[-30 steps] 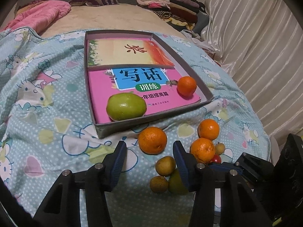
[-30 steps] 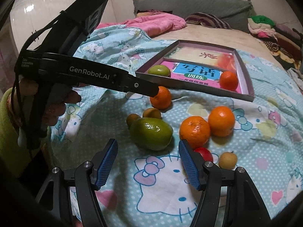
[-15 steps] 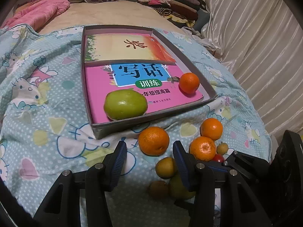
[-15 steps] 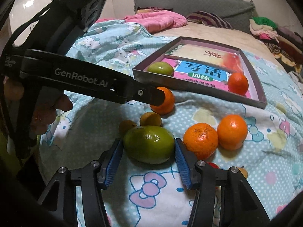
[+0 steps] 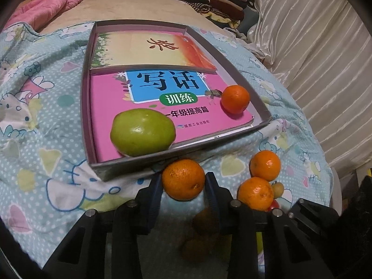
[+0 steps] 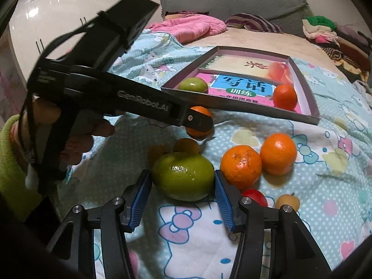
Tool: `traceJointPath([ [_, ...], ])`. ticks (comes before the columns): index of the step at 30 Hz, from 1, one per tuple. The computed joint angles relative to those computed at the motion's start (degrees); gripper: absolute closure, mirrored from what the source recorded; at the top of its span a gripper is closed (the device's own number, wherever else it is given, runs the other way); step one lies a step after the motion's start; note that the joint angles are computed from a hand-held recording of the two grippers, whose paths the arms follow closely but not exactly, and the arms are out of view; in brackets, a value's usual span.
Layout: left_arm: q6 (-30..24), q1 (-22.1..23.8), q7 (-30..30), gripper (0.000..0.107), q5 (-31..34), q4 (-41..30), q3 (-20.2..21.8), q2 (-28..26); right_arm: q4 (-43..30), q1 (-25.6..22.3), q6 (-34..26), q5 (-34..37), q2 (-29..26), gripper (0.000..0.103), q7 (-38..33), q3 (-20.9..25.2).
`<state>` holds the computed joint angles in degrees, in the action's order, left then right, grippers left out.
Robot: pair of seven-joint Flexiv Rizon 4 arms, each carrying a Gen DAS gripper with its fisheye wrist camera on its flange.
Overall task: Organize fruits
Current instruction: 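Grasp an orange with the left tool while the right tool grasps a green lime, then carry the orange with the left tool and the lime with the right tool into the box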
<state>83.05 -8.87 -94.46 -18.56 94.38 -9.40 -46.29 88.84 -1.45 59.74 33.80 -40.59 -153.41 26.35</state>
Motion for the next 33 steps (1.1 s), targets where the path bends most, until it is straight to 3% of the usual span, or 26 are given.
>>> traceJointPath([
  [9, 0.5, -3.7, -2.6, 0.070, 2.4, 0.0, 4.8, 1.0, -0.1, -2.4, -0.1, 4.0, 1.3, 0.048, -1.7, 1.0],
  [20, 5.9, -2.0, -3.2, 0.070, 2.6, 4.4, 2.4, 4.9, -1.2, -2.7, 0.3, 8.0, 2.0, 0.048, -2.6, 0.0],
  [33, 3.7, -5.2, -5.5, 0.070, 3.5, 1.2, 6.1, 4.6, -7.0, -2.4, 2.7, 7.5, -0.3, 0.048, 0.9, -1.6],
])
